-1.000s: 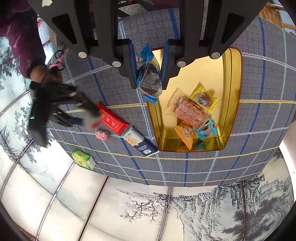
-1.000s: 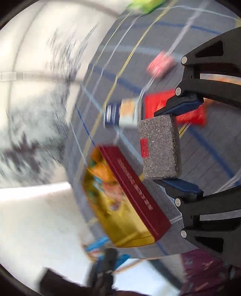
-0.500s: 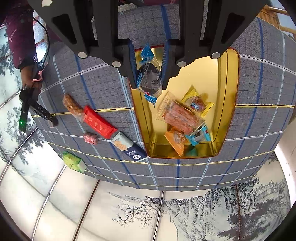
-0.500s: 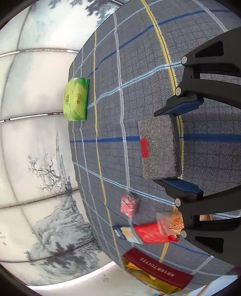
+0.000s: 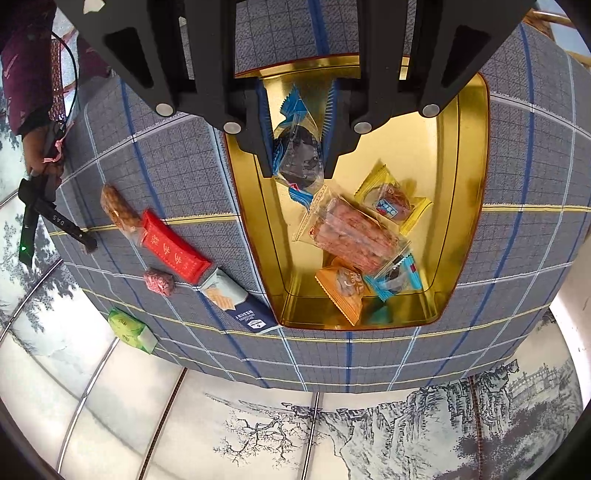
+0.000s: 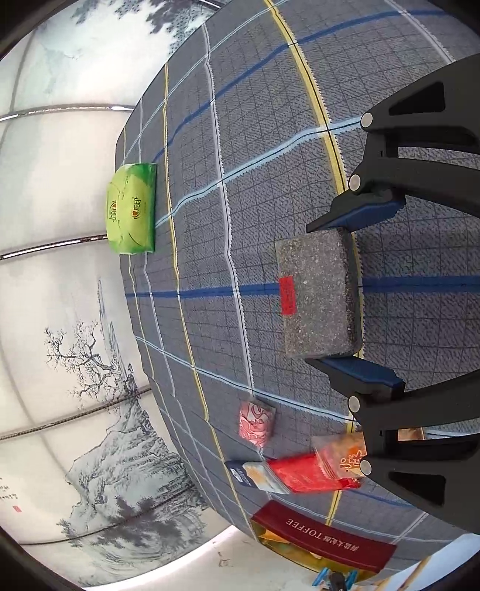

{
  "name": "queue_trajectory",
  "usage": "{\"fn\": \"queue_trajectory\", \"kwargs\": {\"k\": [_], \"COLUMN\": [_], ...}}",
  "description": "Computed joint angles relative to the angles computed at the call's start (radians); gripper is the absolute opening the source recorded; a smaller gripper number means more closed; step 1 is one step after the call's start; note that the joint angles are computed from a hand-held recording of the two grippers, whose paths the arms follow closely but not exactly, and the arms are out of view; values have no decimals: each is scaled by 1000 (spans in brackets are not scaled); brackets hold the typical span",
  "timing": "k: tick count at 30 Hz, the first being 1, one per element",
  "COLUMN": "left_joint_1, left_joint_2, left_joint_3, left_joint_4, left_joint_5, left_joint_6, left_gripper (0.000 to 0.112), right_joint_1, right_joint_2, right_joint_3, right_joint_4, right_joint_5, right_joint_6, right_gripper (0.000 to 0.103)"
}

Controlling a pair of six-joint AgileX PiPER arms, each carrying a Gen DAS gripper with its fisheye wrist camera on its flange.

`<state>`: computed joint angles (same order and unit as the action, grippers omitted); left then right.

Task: Organize snacks
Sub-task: 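Lower the clear bag into the gold tin and open the left gripper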

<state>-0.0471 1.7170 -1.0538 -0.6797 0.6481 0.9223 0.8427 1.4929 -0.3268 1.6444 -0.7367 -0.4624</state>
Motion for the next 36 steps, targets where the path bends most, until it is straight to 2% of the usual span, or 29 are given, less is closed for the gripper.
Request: {"fn": "queue_trajectory", "kwargs": {"k": [10,24,27,29,32,34,36], "left_joint_1": [-38,-50,-53,-57,-49,-33,-12], "left_joint_2": [-5,-27,-41,-64,-106,-131,-144], "left_joint_3": [41,78,93,122,178,203,208], "left_joint_4": [29,27,26,15,-69,-138,-162], "left_joint_5": [-96,-157,-177,-227,-316,-337,-324], "left_joint_6": [-4,6,6,12,75,133,155], "left_gripper": [22,24,31,46,60,63,65], "right_joint_1": [-13,-33,-30,-33,-32,-23,7], "right_joint_2": [7,7,6,4,2,-7,-15], "right_joint_3": [6,7,6,8,10,19,30], "right_joint_4": [-20,-22,-16,-22,-21,-25,-10], "right_joint_5": [18,29,26,29,30,19,-4], "right_joint_6": [40,35,29,32,40,60,85], "right_gripper": [62,62,62,62,62,62,62]}}
